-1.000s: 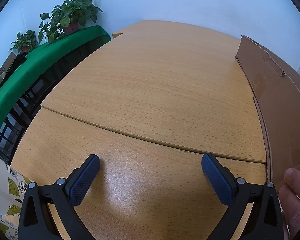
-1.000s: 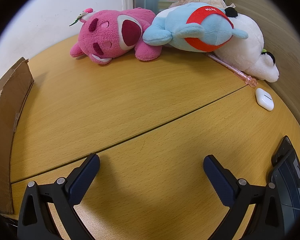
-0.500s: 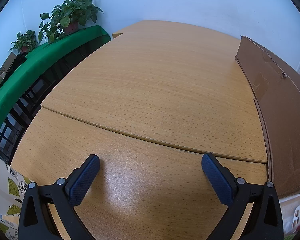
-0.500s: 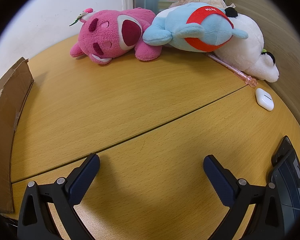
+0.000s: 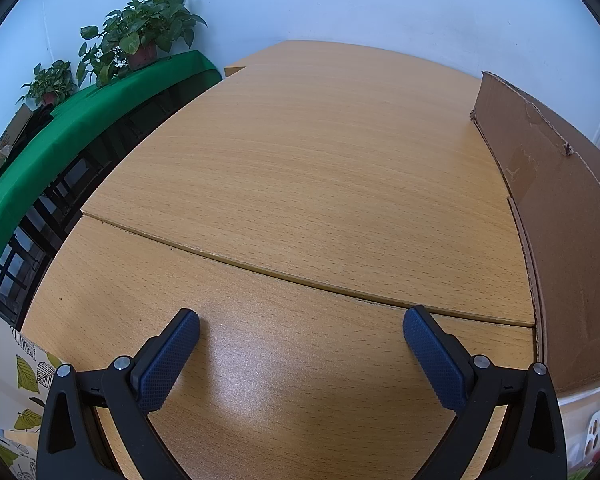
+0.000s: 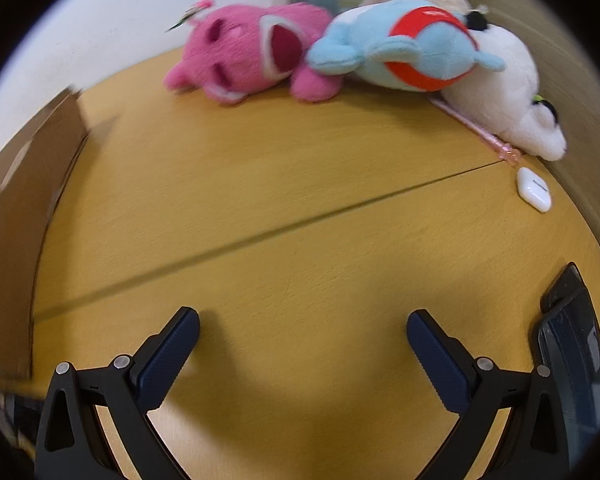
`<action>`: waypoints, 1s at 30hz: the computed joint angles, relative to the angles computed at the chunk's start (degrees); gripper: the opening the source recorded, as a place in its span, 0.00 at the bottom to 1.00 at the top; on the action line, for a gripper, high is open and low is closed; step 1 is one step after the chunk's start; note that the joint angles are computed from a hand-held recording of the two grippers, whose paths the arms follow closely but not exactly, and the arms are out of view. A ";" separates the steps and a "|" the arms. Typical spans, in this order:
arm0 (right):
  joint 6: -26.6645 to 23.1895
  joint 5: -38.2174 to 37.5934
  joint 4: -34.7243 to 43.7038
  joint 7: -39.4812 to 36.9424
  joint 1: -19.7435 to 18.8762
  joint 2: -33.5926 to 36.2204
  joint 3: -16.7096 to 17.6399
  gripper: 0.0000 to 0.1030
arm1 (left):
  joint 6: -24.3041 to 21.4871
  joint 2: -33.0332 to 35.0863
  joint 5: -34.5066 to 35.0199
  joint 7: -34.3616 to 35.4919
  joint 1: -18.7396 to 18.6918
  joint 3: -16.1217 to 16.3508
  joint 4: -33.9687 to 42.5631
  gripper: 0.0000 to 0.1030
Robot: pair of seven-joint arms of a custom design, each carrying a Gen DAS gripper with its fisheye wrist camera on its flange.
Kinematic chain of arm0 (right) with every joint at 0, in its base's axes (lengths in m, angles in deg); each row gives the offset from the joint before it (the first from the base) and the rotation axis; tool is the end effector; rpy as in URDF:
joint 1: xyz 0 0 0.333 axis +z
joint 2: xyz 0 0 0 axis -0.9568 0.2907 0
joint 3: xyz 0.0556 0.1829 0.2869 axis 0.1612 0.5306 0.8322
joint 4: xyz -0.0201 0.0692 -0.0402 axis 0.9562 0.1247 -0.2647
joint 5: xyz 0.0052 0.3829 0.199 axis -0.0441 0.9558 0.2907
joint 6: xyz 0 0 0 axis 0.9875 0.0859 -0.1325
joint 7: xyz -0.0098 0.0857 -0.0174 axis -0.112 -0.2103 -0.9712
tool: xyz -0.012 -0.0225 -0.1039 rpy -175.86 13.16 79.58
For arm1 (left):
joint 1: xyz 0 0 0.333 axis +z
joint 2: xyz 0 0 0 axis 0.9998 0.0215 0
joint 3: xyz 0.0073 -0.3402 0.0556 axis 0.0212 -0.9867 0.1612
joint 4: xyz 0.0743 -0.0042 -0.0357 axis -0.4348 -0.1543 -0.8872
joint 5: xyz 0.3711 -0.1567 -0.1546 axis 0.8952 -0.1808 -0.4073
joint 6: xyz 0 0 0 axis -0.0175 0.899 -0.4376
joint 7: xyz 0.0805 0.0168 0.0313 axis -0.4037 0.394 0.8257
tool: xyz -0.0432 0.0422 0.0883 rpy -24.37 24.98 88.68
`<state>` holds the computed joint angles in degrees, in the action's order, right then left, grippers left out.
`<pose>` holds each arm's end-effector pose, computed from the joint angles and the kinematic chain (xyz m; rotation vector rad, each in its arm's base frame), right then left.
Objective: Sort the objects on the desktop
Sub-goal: 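Move the left tool to the pink-and-teal pig plush and close on it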
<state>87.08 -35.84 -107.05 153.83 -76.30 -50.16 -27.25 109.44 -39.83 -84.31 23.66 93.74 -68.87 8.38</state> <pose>0.4591 -0.0025 0.3776 -1.0311 2.6478 -0.7440 0.8392 0.0260 0.3978 -1.6701 2.0811 -0.6556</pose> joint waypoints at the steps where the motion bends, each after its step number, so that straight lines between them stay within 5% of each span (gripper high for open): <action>1: 0.75 0.76 -0.88 -1.99 0.77 -0.70 -0.26 1.00 | 0.00 0.00 0.01 -0.01 0.01 -0.01 0.00 1.00; 8: 0.18 11.57 -8.10 -11.69 6.00 -10.09 0.27 0.99 | -1.47 0.84 0.38 -0.16 -0.07 -0.12 1.70 1.00; 11: -5.54 5.41 -8.05 -6.42 5.21 -15.42 10.03 0.99 | -3.86 -1.91 0.23 -1.51 0.21 0.21 -0.99 0.98; 14: -8.15 -1.66 -5.98 -5.05 9.39 -18.72 15.59 0.99 | 0.46 -11.20 -10.53 9.72 7.44 -7.65 -12.61 0.98; 17: 1.18 -12.39 -3.95 2.11 10.17 -20.49 19.52 0.99 | 1.88 -21.44 -23.53 21.16 13.09 -12.65 -22.83 0.99; 19: 9.53 -22.72 -2.09 12.84 6.85 -20.41 22.88 1.00 | -2.87 -27.15 -31.71 27.20 15.68 -14.16 -27.03 0.99; 22: 24.13 -40.61 6.79 29.59 1.56 -11.54 24.89 0.99 | -12.98 -34.26 -41.27 34.02 17.33 -13.74 -32.46 0.99; 24: 28.00 -46.45 12.29 32.88 1.96 -4.86 24.40 0.99 | -18.16 -36.83 -44.09 36.13 16.67 -12.61 -34.94 0.99; 27: 27.13 -41.55 17.61 23.44 4.97 4.33 24.04 0.99 | -24.83 -38.10 -45.88 37.47 14.78 -10.90 -37.47 0.99; 30: 26.43 -35.69 21.50 13.22 8.67 12.20 22.88 0.99 | -24.86 -36.38 -43.09 33.56 11.92 -9.37 -37.82 0.99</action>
<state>113.50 -71.53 -85.55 167.05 -67.63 -37.97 -4.38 84.58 -76.21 -127.40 57.22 105.65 -78.24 -29.44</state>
